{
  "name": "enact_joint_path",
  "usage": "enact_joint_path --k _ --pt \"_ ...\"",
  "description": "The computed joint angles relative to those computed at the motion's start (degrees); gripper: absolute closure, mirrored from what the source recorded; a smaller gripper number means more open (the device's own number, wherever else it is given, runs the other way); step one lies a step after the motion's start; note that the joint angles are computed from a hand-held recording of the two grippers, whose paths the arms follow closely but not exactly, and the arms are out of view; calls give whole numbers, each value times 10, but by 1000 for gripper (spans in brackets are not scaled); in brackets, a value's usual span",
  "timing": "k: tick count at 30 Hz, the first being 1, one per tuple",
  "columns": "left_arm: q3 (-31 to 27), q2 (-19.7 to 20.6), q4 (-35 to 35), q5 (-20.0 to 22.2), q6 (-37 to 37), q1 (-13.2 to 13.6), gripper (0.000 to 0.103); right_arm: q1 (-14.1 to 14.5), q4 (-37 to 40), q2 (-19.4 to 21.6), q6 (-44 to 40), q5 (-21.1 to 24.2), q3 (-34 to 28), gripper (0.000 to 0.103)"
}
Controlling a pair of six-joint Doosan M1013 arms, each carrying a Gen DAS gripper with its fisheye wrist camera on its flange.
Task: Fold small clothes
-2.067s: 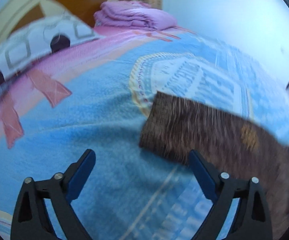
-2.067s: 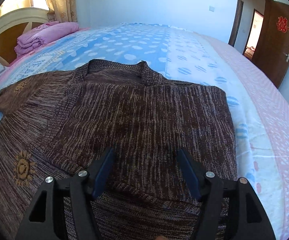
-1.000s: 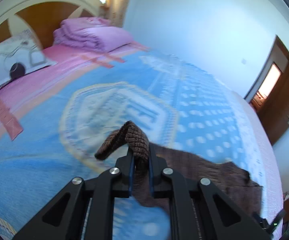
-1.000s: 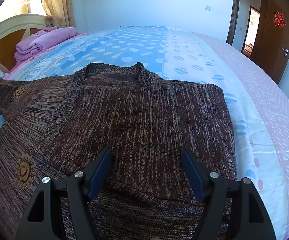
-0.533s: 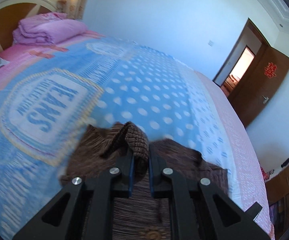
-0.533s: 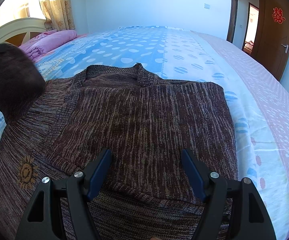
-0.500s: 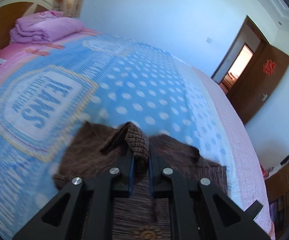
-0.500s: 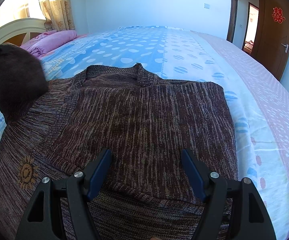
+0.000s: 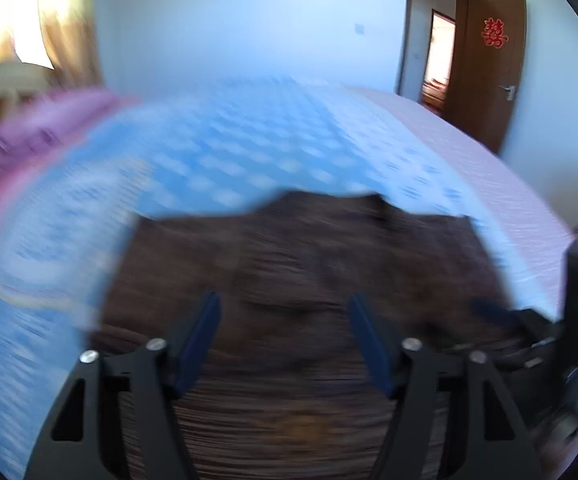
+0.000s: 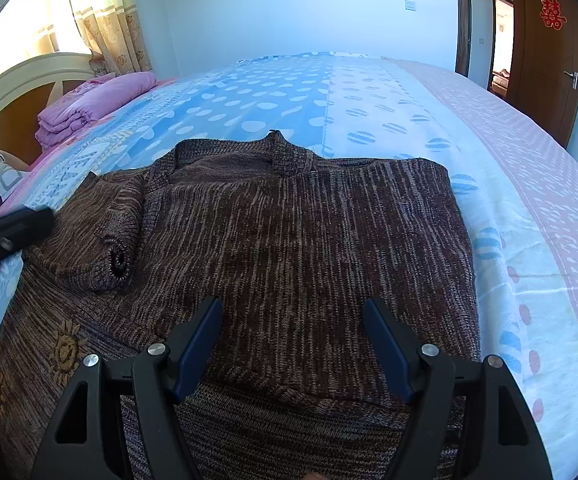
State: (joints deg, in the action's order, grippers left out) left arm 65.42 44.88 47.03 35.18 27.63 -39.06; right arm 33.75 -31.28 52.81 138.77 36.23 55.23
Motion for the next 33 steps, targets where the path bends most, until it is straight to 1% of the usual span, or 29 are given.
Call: enact_joint_path --k 1,2,4,5,6,7,8,10,11,13,14,15,16,17,18,19,20,21,22,23,24,26,27,30,32,33 --pt "-4 4 24 23 -8 3 30 0 -1 0 2 -1 1 30" --pt "-7 9 60 75 -20 6 30 0 -2 -1 4 -3 2 30" --pt "-7 17 83 131 -33 18 32 -1 -10 -6 19 -15 12 30" --pt "-3 15 76 137 -32 25 33 -1 -29 -13 46 -29 24 30" --pt "12 7 54 123 -29 35 34 -2 -37 -18 61 -40 32 30" --pt "29 -3 34 98 -27 44 34 -4 -24 -23 62 -49 38 30" --pt "59 -19 21 59 -35 54 34 -7 16 -29 45 -57 42 30" --pt "94 -36 40 19 -51 58 34 -9 81 -32 -7 -73 40 30" --pt "113 -45 47 -5 -45 59 34 -7 105 -28 -43 -66 27 30" --pt "126 -49 53 -27 -35 58 34 -1 166 -8 -142 -32 -20 30" --pt "129 -49 48 -38 -17 56 34 1 201 5 -189 -15 -49 30" --pt "116 -42 33 -36 9 57 33 3 226 24 -225 9 -86 30" --pt "110 -38 27 -31 27 56 33 6 235 43 -242 39 -122 30" --pt "106 -35 41 -30 16 54 33 7 242 66 -254 77 -166 31" --pt "101 -32 31 -33 26 55 33 8 251 93 -260 117 -216 33" --pt "88 -25 -7 -25 66 56 33 8 260 120 -264 160 -267 43" --pt "77 -19 -20 -11 81 58 36 10 245 136 -258 180 -295 55" --pt "62 -10 -36 18 91 59 45 13 224 138 -253 170 -299 65" --pt "56 -7 -73 19 114 64 48 13 233 134 -262 156 -292 95" --pt "62 -10 -101 -2 126 69 48 14 229 125 -259 142 -278 97" --pt "66 -12 -106 -7 130 71 48 16 215 112 -250 124 -256 97" --pt "69 -13 -97 0 132 68 48 21 171 86 -232 95 -213 97" --pt "74 -14 -80 2 123 64 48 22 154 79 -223 96 -201 97" --pt "84 -19 -53 6 108 57 48 17 149 84 -209 144 -206 97" --pt "90 -22 -48 3 99 56 48 13 175 83 -238 143 -196 94" --pt "95 -26 -41 -2 89 56 48 13 167 79 -238 132 -187 89"
